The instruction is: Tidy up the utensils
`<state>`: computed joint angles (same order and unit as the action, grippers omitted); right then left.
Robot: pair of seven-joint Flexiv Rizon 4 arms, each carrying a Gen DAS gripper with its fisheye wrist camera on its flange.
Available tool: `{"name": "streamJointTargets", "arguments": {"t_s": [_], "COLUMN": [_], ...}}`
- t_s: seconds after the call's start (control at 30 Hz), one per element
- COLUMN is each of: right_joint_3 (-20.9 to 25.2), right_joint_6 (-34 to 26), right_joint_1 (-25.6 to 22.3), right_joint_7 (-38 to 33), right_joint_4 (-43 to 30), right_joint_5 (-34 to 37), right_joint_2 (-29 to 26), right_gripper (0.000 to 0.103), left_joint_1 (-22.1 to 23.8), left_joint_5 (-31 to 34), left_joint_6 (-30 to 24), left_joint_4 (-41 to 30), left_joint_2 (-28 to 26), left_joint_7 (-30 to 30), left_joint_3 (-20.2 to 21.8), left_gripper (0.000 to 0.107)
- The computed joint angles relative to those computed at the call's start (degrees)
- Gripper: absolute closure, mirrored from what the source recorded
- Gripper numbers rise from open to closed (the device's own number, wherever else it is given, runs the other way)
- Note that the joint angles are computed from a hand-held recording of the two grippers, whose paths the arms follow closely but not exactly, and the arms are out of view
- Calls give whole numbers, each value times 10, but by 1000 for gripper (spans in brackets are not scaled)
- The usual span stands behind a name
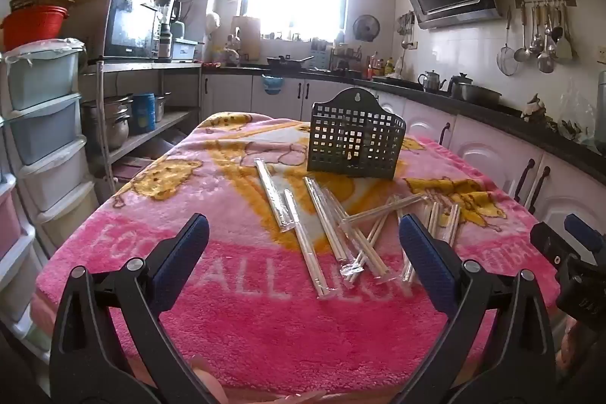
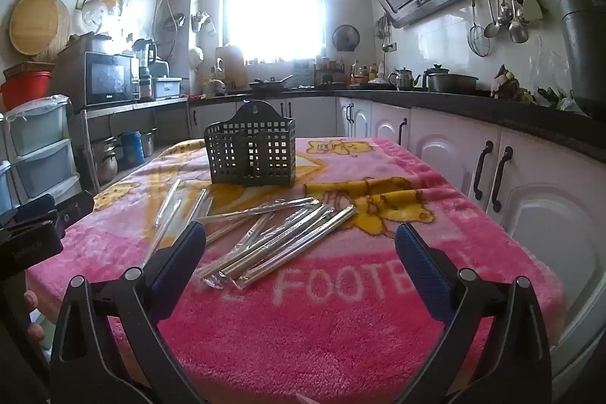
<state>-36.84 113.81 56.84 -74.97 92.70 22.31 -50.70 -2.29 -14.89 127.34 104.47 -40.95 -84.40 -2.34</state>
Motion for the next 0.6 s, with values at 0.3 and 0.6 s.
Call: {"name": "streamJointTargets", "arguments": {"t_s": [0.3,0.6], "right_joint_3": [5,4], "right_joint_6": [-1,-1], "right_joint_1": [-4,-4], "right_joint_7": [2,1], "right_joint_4": [0,-2], "right_joint_5": [-4,-5], "right_joint_2": [1,-1], "right_gripper": [6,6], "left_joint_1": [2,5], "left_joint_5": [4,9], "left_joint_6": [6,-2], "left_joint_4": [5,1], "left_joint_2": [3,1], "left_joint_7": [-8,-10], "left_joint_3": [-1,-4], "left_gripper": [15,15]}}
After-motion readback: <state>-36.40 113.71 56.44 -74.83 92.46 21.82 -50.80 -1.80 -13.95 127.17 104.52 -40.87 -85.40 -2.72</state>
